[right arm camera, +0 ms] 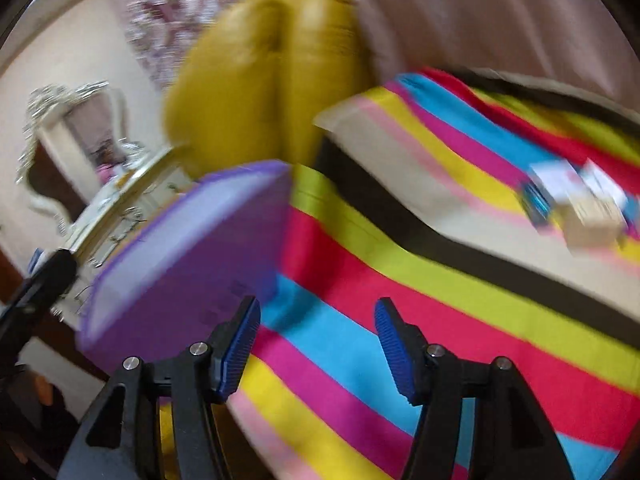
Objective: Organize rigid objects
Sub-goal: 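Return both tools to the table toward the remaining boxes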
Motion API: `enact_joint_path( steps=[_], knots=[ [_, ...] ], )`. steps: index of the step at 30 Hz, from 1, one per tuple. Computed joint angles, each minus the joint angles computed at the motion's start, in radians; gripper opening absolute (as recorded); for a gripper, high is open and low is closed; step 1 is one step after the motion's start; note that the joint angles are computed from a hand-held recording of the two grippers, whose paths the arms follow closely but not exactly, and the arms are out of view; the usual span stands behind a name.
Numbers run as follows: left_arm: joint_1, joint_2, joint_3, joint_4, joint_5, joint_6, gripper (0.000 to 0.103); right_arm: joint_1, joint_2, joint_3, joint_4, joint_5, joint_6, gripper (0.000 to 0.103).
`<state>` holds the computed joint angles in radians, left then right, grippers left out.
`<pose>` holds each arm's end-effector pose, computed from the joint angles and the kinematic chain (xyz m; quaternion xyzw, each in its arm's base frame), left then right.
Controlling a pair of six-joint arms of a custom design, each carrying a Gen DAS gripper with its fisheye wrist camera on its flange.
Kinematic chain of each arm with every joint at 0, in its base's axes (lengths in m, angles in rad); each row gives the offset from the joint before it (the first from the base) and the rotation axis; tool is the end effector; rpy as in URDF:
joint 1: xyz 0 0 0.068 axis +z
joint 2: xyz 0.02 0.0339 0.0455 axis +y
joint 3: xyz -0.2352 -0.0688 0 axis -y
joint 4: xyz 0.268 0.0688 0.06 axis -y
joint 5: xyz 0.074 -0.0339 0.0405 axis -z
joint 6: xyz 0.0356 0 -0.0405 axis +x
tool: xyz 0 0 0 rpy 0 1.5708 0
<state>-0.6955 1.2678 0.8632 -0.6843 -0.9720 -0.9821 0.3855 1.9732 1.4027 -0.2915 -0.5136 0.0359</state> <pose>0.2211 -0.1462 0.2043 -0.2329 0.8339 0.1462 0.4784 0.3997 0.1811 0.1560 -0.2446 0.8780 0.3031 0.2784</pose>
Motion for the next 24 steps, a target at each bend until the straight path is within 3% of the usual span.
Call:
enact_joint_path(
  steps=[8,11,18,21,24],
  knots=[
    [0.084,0.497,0.192,0.378,0.405,0.106,0.099,-0.209,0.066,-0.094,0.040,0.052,-0.068,0.061],
    [0.100,0.700,0.360,0.393,0.472,0.132,0.099,-0.297,0.107,-0.068,0.027,0.041,-0.081,0.061],
    [0.093,1.020,0.734,0.311,0.476,0.232,0.099,-0.489,0.233,0.080,0.020,0.075,-0.061,0.061],
    [0.097,1.119,0.863,0.260,0.483,0.259,0.099,-0.564,0.333,0.221,-0.021,0.096,-0.037,0.061],
    [0.096,1.155,0.893,0.261,0.497,0.262,0.099,-0.634,0.469,0.432,-0.100,0.079,0.064,0.061]
  ],
)
